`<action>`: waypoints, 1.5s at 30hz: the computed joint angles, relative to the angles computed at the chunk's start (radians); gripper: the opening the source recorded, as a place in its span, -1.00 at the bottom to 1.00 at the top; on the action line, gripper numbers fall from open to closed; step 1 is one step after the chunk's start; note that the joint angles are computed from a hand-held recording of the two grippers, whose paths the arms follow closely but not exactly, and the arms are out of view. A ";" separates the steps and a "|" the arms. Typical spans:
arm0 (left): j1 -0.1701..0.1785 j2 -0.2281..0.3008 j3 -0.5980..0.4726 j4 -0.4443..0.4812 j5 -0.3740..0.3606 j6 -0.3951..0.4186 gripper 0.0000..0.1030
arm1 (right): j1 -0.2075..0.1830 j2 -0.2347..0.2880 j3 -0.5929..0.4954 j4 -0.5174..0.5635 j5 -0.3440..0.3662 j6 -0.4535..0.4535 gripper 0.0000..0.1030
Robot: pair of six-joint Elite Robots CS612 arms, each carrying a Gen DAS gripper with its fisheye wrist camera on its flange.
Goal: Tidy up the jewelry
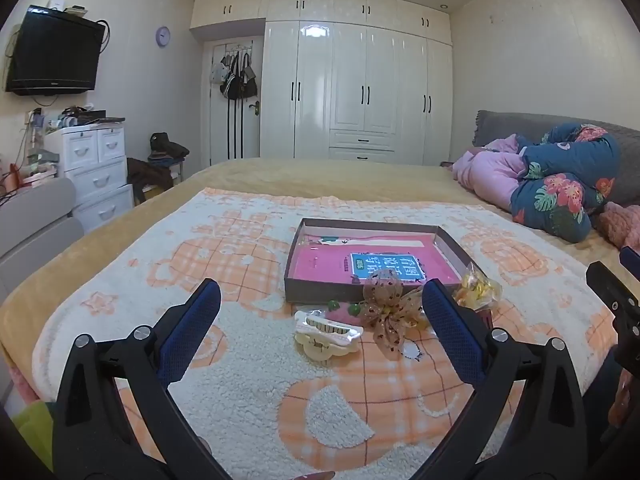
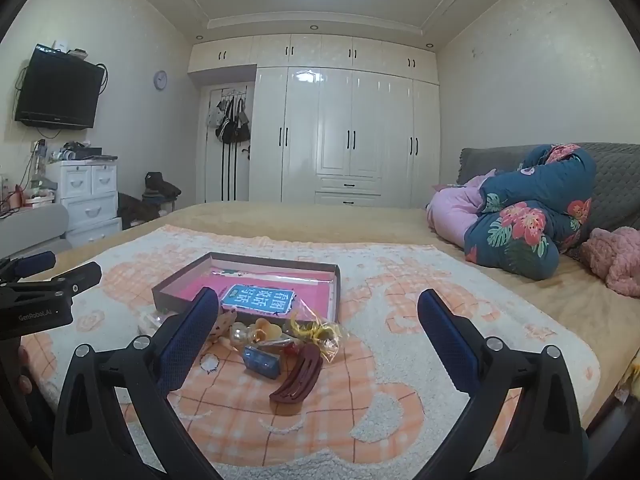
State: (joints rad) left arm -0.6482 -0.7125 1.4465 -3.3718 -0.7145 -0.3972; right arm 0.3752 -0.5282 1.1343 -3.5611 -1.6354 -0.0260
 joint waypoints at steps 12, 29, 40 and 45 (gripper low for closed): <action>-0.002 -0.004 0.002 0.025 -0.004 -0.037 0.80 | 0.004 -0.007 0.013 0.006 -0.003 0.001 0.89; 0.003 -0.013 0.009 0.022 -0.001 -0.038 0.80 | -0.003 0.004 -0.005 0.033 0.020 0.012 0.89; 0.003 -0.014 0.009 0.022 0.001 -0.036 0.80 | -0.002 0.006 -0.010 0.036 0.023 0.010 0.89; 0.003 -0.014 0.010 0.021 0.001 -0.036 0.80 | -0.001 0.008 -0.012 0.037 0.023 0.010 0.89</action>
